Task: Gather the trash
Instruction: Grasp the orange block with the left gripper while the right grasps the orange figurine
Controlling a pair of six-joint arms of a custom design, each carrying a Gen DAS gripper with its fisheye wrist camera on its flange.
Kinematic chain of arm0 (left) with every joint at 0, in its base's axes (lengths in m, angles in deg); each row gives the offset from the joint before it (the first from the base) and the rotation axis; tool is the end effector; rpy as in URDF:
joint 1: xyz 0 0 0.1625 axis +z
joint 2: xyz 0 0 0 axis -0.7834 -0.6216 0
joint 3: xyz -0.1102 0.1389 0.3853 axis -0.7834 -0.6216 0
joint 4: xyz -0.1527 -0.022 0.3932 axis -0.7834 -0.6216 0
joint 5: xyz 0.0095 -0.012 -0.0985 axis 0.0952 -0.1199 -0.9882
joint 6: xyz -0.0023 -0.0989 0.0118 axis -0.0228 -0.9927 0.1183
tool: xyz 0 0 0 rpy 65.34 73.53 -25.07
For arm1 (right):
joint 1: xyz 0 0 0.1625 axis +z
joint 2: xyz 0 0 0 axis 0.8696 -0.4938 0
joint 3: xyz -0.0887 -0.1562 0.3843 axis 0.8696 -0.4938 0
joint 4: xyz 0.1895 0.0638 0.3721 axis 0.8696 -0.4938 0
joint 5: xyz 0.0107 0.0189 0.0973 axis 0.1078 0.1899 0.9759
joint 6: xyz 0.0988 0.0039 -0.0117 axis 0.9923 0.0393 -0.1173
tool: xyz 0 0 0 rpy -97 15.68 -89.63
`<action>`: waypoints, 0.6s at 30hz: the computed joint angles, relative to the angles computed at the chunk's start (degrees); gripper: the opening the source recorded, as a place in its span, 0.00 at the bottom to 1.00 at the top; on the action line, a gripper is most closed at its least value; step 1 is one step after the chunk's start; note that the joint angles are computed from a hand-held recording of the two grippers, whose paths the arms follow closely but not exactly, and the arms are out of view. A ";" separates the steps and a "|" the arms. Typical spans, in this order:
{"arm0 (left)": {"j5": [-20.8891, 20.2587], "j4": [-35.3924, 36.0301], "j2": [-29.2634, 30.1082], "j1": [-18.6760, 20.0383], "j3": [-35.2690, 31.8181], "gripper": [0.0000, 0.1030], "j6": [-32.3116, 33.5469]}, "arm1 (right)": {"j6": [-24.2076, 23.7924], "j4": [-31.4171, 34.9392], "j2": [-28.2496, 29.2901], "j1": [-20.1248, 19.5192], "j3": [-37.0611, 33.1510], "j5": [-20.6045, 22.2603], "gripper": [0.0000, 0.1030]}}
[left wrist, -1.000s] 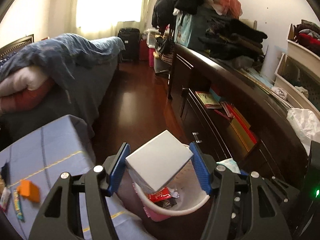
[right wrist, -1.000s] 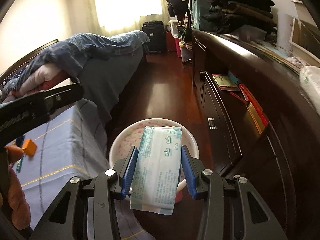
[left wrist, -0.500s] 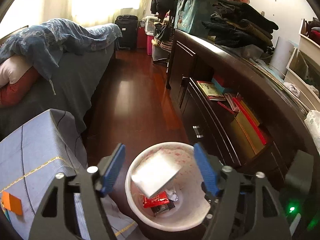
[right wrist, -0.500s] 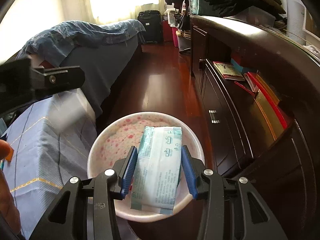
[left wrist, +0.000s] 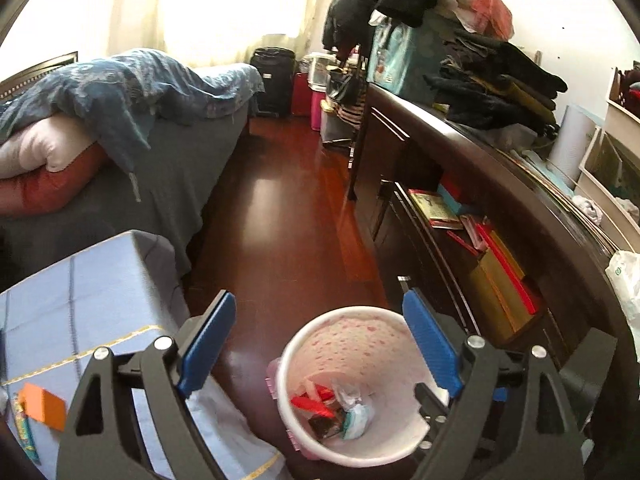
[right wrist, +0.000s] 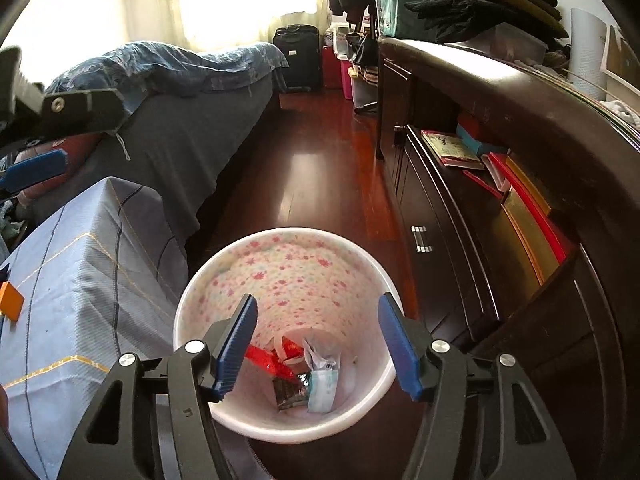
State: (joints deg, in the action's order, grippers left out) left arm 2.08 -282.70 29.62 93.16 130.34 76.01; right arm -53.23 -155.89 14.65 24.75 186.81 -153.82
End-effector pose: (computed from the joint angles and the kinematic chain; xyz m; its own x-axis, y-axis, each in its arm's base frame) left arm -0.2624 -0.4994 -0.0140 -0.7505 0.3323 -0.5713 0.6258 0.6353 -0.4525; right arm 0.0475 -0.4046 0.1254 -0.7479 0.2086 0.6302 -0.3255 0.7122 -0.6219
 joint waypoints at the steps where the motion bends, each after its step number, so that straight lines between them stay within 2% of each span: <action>1: 0.72 -0.18 -0.46 -0.15 0.52 0.84 -0.01 | 0.55 0.53 -0.40 0.38 0.37 -0.02 0.64; 5: 4.61 -1.03 -3.46 -0.75 4.05 0.87 -0.37 | 2.03 0.83 -0.70 3.30 1.51 -1.09 0.75; 9: 9.26 -1.41 -7.59 -1.15 8.89 0.90 -2.84 | 4.30 3.13 -0.33 8.08 2.14 -2.00 0.84; 14: 15.74 2.88 -13.39 -0.51 14.82 0.93 -9.86 | 5.72 6.30 1.66 14.04 1.82 -2.08 0.86; 16: 18.21 4.86 -15.36 0.57 16.34 0.93 -12.65 | 5.68 7.34 2.75 16.10 1.38 -2.19 0.86; 18: 18.81 6.15 -17.19 2.77 17.02 0.93 -14.00 | 5.67 8.41 4.07 18.39 0.68 -2.77 0.86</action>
State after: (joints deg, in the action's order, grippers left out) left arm 20.89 -276.55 12.43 95.94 147.35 62.01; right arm -47.56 -147.48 18.71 43.13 187.49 -156.59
